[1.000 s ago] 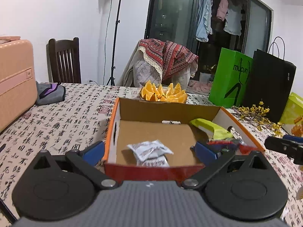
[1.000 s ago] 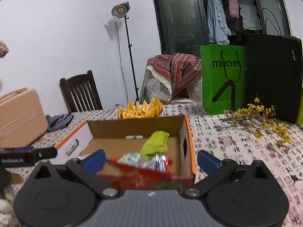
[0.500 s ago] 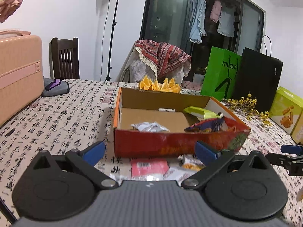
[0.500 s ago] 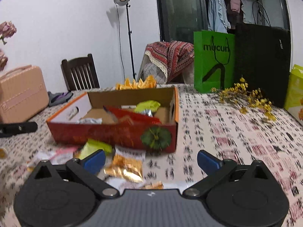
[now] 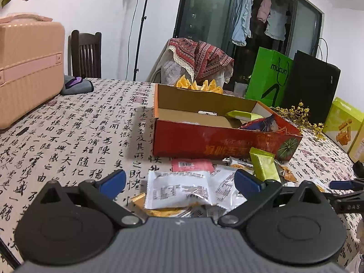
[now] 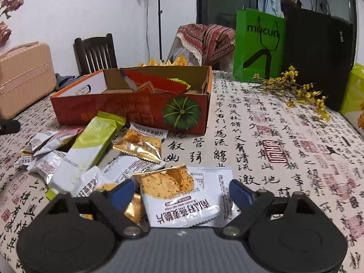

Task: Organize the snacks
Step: 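Grasp an orange cracker packet with the right gripper while the left gripper grasps a white packet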

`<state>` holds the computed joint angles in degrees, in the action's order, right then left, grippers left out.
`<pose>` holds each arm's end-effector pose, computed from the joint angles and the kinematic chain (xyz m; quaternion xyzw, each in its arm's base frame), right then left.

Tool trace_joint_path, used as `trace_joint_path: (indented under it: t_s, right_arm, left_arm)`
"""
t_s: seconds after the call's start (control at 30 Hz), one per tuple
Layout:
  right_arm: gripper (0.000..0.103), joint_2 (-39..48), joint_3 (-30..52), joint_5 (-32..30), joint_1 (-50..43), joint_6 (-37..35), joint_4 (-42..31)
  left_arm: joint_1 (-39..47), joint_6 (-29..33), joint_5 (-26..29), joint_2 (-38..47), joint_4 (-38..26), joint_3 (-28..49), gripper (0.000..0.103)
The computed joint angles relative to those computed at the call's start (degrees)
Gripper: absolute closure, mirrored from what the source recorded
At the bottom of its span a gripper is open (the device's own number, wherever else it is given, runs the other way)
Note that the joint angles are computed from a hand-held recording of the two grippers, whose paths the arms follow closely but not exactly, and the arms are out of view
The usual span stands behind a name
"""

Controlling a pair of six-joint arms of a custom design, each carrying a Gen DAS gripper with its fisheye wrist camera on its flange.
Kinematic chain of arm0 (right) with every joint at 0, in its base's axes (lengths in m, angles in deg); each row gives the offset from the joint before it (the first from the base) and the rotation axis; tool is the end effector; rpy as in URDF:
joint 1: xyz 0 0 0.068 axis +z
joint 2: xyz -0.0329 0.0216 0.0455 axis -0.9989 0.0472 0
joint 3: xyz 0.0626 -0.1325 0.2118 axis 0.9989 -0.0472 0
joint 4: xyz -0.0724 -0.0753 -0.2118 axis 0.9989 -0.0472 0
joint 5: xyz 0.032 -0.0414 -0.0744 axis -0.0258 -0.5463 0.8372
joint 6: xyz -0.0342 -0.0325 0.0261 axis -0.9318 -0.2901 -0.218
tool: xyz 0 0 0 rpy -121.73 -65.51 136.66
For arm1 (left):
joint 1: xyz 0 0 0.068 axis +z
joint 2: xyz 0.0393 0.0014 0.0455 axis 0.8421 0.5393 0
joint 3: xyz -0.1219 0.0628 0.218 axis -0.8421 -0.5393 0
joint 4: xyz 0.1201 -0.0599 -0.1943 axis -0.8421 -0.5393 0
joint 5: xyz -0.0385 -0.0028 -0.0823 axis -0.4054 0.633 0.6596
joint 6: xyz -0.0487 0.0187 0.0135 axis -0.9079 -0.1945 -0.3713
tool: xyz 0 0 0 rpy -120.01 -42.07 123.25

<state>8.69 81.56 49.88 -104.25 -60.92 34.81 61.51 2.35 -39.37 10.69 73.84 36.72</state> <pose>0.1820 -0.0450 0.1366 0.0015 0.8959 0.0326 0.4431 0.2245 0.0034 0.1698 0.0689 0.8593 -0.1356 0.4883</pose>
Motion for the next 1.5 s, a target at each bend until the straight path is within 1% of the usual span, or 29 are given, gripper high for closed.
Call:
trace_joint_path:
  t_s: [0.1, 0.17, 0.2, 0.23, 0.37, 0.53, 0.63, 0.9, 1.03, 1.2, 1.23, 1.3, 1.37, 1.43, 1.5]
  right_arm:
    - [0.022, 3.4, 1.0, -2.1, -0.8, 0.2, 1.9]
    - [0.028, 4.5, 1.4, -1.7, -0.6, 0.5, 2.2]
    - [0.033, 4.5, 1.1, -0.9, -0.1, 0.5, 2.9]
    - [0.042, 4.3, 0.8, -0.6, 0.1, 0.4, 3.2]
    - [0.047, 2.5, -0.5, -2.3, -1.0, 0.7, 3.8]
    - [0.052, -1.9, -3.3, -1.5, -1.0, 2.9, 5.8]
    - [0.054, -4.6, -4.8, -1.7, -1.2, 4.6, 6.9]
    - [0.054, -9.4, -7.8, 2.5, 2.2, 7.9, 9.5]
    - [0.054, -10.1, -8.2, 2.9, 2.6, 8.6, 9.8]
    - [0.054, -9.1, -8.8, 3.4, 3.2, 9.3, 11.5]
    - [0.054, -8.9, -8.8, 3.6, 3.4, 9.4, 11.8]
    - [0.054, -8.7, -8.9, 3.6, 3.6, 9.5, 12.1]
    - [0.054, -8.6, -8.9, 3.7, 3.8, 9.6, 12.2]
    - [0.054, -8.4, -9.0, 4.2, 4.6, 9.9, 12.5]
    - [0.054, -8.3, -9.0, 4.6, 5.2, 10.2, 12.9]
  left_arm:
    - [0.9, 0.5, 1.0, -0.5, -0.2, -0.6, 0.000]
    - [1.3, 1.1, 1.0, -0.7, -0.4, -0.8, 0.000]
    - [1.5, 1.3, 1.0, -0.6, -0.4, -0.9, 0.000]
    - [1.8, 1.4, 1.1, -0.3, -0.4, -0.9, 0.000]
    - [2.2, 1.7, 1.0, 1.1, -0.1, -0.6, 0.000]
    - [1.4, 2.1, 0.1, 3.3, 0.1, 0.2, 0.000]
    - [0.4, 1.4, -0.7, 5.8, 0.0, 1.7, 0.000]
    - [-2.7, -2.2, -2.4, 14.3, -0.3, 7.9, 0.000]
    - [-4.5, -2.9, -3.9, 16.5, 0.0, 9.3, 0.000]
    - [-5.5, -2.9, -4.3, 17.3, 1.8, 8.7, 0.000]
    - [-5.3, -3.0, -4.0, 17.3, 2.0, 8.7, 0.001]
    - [-4.9, -3.2, -3.2, 17.5, 2.0, 8.7, 0.009]
    - [-4.1, -3.5, -1.9, 17.8, 1.8, 8.9, 0.019]
    - [-3.4, -3.6, -0.4, 17.8, 2.0, 8.8, 0.022]
    - [-3.1, -3.6, -0.3, 17.7, 2.2, 8.6, 0.025]
